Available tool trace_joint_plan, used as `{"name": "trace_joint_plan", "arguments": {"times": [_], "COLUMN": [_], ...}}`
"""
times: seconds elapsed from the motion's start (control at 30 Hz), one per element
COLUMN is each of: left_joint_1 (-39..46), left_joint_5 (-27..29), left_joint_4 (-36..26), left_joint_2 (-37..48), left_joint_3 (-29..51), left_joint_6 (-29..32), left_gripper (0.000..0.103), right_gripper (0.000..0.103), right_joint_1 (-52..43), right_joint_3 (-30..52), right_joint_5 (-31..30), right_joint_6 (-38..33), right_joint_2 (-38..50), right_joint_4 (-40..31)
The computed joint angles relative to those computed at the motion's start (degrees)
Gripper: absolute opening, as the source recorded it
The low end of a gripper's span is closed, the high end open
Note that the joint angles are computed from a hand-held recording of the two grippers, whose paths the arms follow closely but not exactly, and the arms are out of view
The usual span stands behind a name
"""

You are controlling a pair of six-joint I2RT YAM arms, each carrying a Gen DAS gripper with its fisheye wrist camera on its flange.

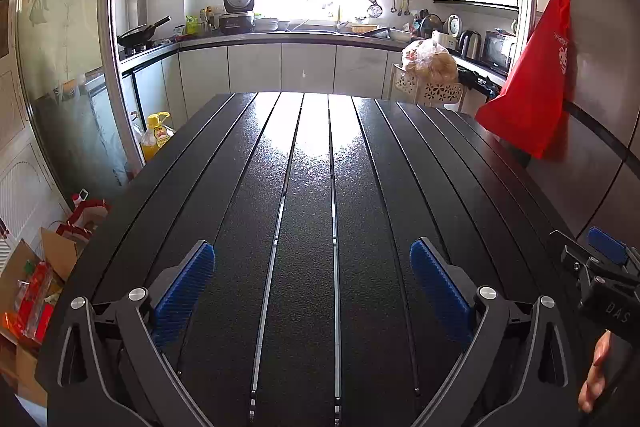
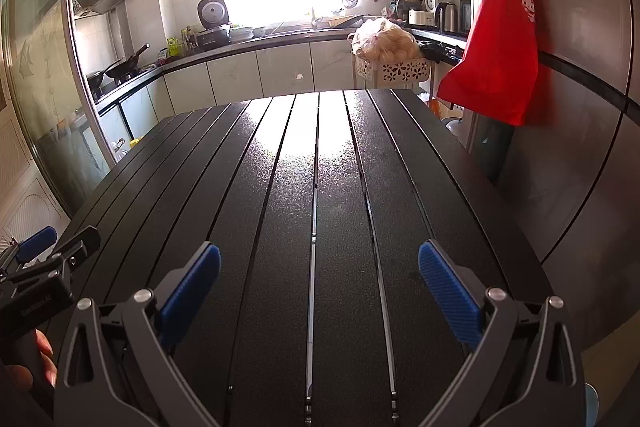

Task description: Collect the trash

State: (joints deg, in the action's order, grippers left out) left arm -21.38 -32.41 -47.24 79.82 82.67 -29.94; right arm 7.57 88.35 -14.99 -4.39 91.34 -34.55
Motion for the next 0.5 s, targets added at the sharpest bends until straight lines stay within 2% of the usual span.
{"name": "trace_joint_plan", "arguments": {"times": [0.43,0.5], "left_joint_1": [0.0,0.4], "left_joint_5": [0.3,1.7], "left_joint_4": [-0.3,0.1], "left_joint_2": [0.4,0.0], "left_joint_3": [0.7,0.5], "left_joint_6": [0.1,0.3], "left_gripper": [0.095,0.095], "right_gripper": [0.100,0.100], "right_joint_1": [-0.1,-0.2], "right_joint_3": [0.0,0.7], "right_joint_5": [0.1,-0.1], "right_joint_6": [0.0,0.1], "right_joint_2": [0.0,0.4], "right_joint_4": [-0.3,-1.0]}}
